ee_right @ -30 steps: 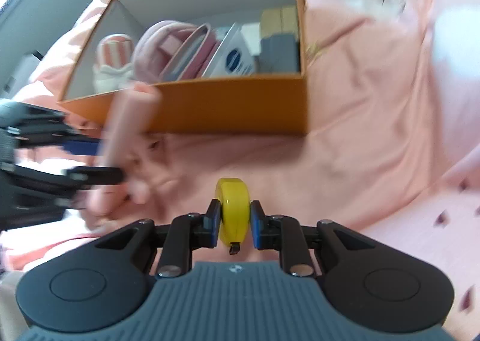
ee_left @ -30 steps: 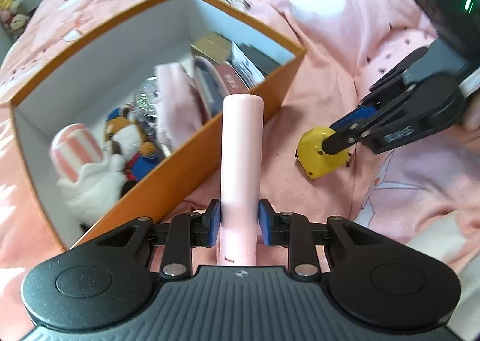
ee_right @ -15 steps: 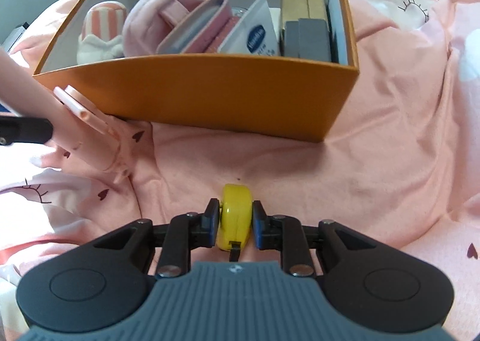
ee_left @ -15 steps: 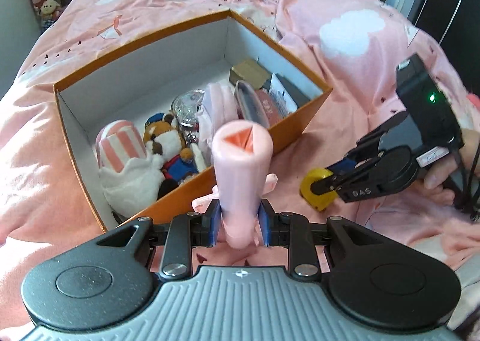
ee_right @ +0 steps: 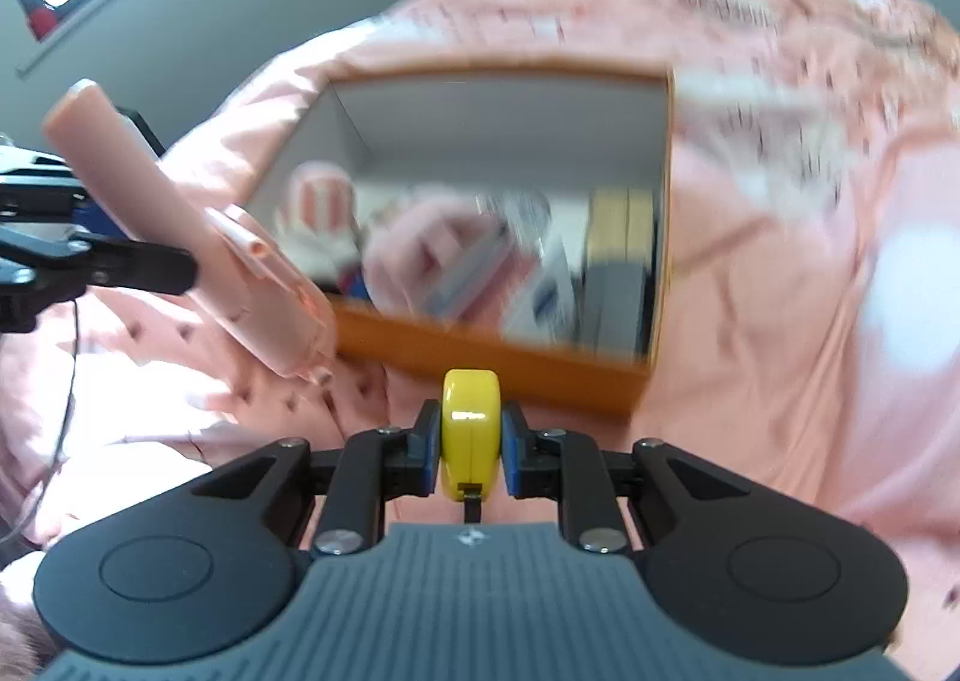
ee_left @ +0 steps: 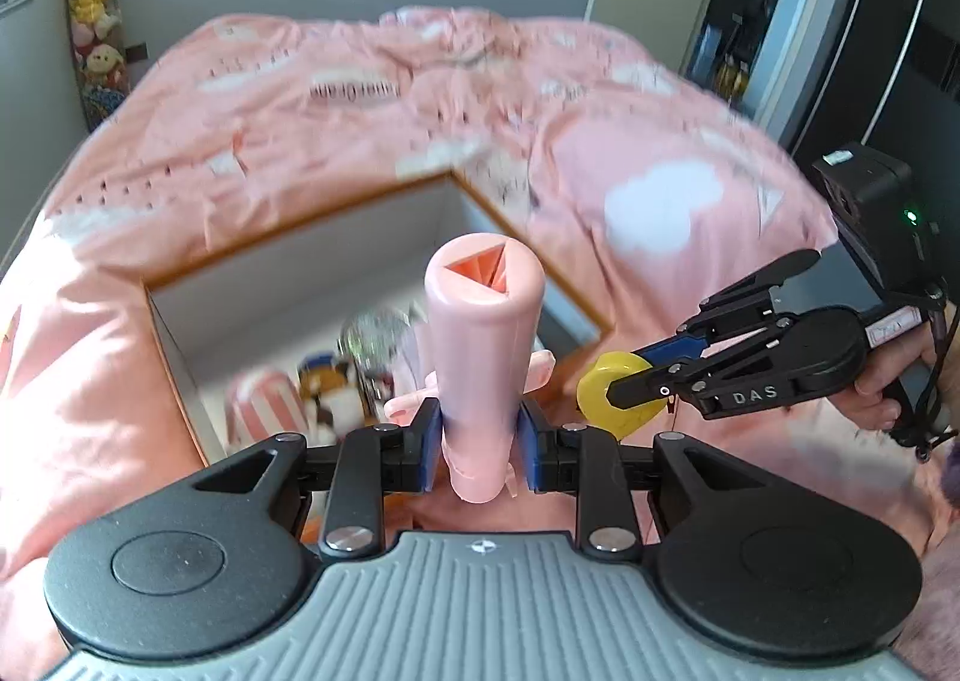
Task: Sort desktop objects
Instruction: 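Lift and carry the pink cylinder and yellow tape measure over the orange box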
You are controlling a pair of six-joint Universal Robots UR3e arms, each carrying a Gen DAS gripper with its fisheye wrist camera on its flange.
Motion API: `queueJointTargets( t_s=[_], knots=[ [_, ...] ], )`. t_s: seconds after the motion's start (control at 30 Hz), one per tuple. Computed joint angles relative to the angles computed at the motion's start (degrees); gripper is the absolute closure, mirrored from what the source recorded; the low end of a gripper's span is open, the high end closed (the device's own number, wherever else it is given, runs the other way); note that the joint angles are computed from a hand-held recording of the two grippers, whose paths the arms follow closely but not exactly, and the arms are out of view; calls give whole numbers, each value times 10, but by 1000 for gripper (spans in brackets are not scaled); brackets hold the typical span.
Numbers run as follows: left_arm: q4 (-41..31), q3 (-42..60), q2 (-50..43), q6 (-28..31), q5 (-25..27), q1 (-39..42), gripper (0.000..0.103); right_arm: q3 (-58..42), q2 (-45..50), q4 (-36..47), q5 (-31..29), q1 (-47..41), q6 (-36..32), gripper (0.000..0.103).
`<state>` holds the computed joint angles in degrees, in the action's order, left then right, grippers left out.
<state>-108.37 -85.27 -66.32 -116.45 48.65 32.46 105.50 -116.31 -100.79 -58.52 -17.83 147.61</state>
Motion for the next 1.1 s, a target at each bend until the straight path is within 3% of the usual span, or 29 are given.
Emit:
queueJointTargets(
  t_s=[0.1, 0.27, 0.37, 0.5, 0.87, 1.1],
  knots=[
    [39, 27, -27, -44, -16, -7, 72, -52, 16, 20, 28, -8, -11, 82],
    [218, 30, -85, -197, -2, -61, 73, -102, 77, -61, 19, 27, 29, 82],
    [322, 28, -137, -286, 25, -98, 73, -139, 136, -108, 6, 51, 68, 82],
    [432, 27, -210, -359, 75, -142, 73, -182, 213, -157, -22, 82, 106, 82],
    [574, -20, -325, -596, 65, -132, 73, -299, 408, -223, -82, 142, 172, 82],
    [678, -56, -358, -659, 104, -147, 73, -363, 479, -227, -109, 163, 185, 82]
  ],
)
